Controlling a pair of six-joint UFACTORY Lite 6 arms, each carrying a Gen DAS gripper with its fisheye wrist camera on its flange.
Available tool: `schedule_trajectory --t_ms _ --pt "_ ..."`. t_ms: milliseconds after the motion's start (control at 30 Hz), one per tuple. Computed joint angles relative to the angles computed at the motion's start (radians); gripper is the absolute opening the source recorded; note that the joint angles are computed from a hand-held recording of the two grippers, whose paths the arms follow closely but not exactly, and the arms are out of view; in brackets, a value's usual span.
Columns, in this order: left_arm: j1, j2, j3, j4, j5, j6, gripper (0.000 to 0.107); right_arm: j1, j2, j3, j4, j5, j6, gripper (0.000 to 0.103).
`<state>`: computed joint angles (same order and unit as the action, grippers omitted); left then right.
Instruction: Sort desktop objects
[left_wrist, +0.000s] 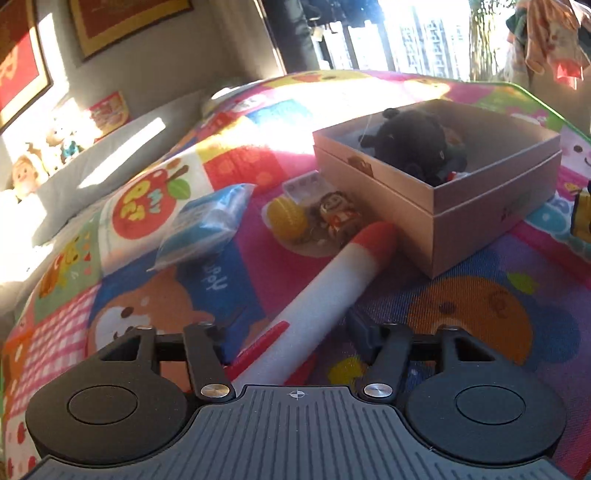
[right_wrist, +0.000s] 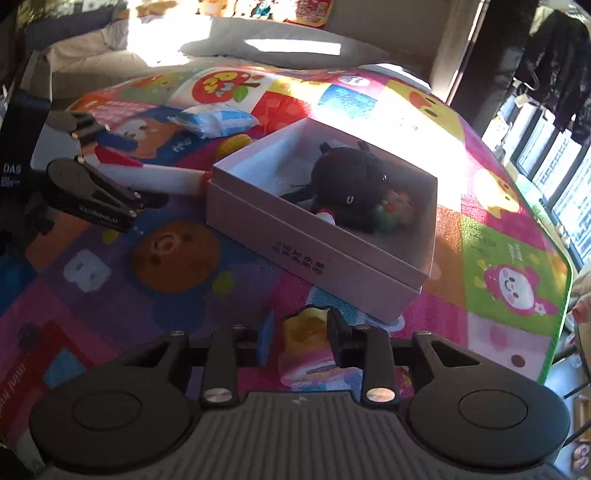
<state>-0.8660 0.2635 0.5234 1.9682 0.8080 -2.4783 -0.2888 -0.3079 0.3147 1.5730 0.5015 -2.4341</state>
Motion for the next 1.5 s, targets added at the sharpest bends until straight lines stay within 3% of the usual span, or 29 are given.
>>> schedule_trajectory --t_ms 167,400,533,700,800,967,1000,1033,1167,1367,1467,1500 --pt "-0.005 -0.019 -0.029 -0.117 0.035 0.029 0.058 -0.075 0.122 0.030 0.050 0.125 0.005 0.048" --pt "0.155 -0.085 -0.055 -0.165 0.029 0.006 0.063 -0.160 0.170 0.057 -0.092 0.291 0.130 0.058" --pt "0.103 -0.181 -0.075 -0.013 0.009 -0.084 0.069 -0.241 0.150 0.042 -0.114 0.361 0.136 0.067" --pt "0.165 0.045 0.157 0.208 -0.086 -0.107 0.072 -0.311 0.145 0.035 -0.104 0.380 0.153 0.072" --pt "0.260 0.165 0.303 0.277 -0.190 -0.122 0.063 -0.347 0.129 0.021 -0.121 0.383 0.154 0.073" --pt "0.335 0.210 0.344 0.410 -0.253 -0.247 0.061 -0.458 0.142 0.000 -0.134 0.401 0.097 0.082" --pt "0.324 0.206 0.334 0.382 -0.237 -0.228 0.045 -0.468 0.158 0.004 -0.130 0.397 0.091 0.083" --pt "0.311 0.187 0.312 0.356 -0.230 -0.213 0.038 -0.471 0.171 0.008 -0.125 0.389 0.089 0.083" --pt "0.209 0.050 0.142 0.288 -0.158 -0.257 0.038 -0.463 0.202 0.005 -0.079 0.357 0.067 0.083" --pt "-0.149 -0.116 -0.057 -0.005 -0.103 -0.317 0.037 -0.483 0.196 -0.016 -0.078 0.370 0.045 0.090" --pt "-0.309 -0.113 -0.069 -0.081 -0.082 -0.376 0.046 -0.488 0.183 -0.033 -0.083 0.369 0.034 0.091" --pt "-0.347 -0.110 -0.071 -0.080 -0.083 -0.410 0.057 -0.491 0.173 -0.045 -0.086 0.366 0.029 0.092"
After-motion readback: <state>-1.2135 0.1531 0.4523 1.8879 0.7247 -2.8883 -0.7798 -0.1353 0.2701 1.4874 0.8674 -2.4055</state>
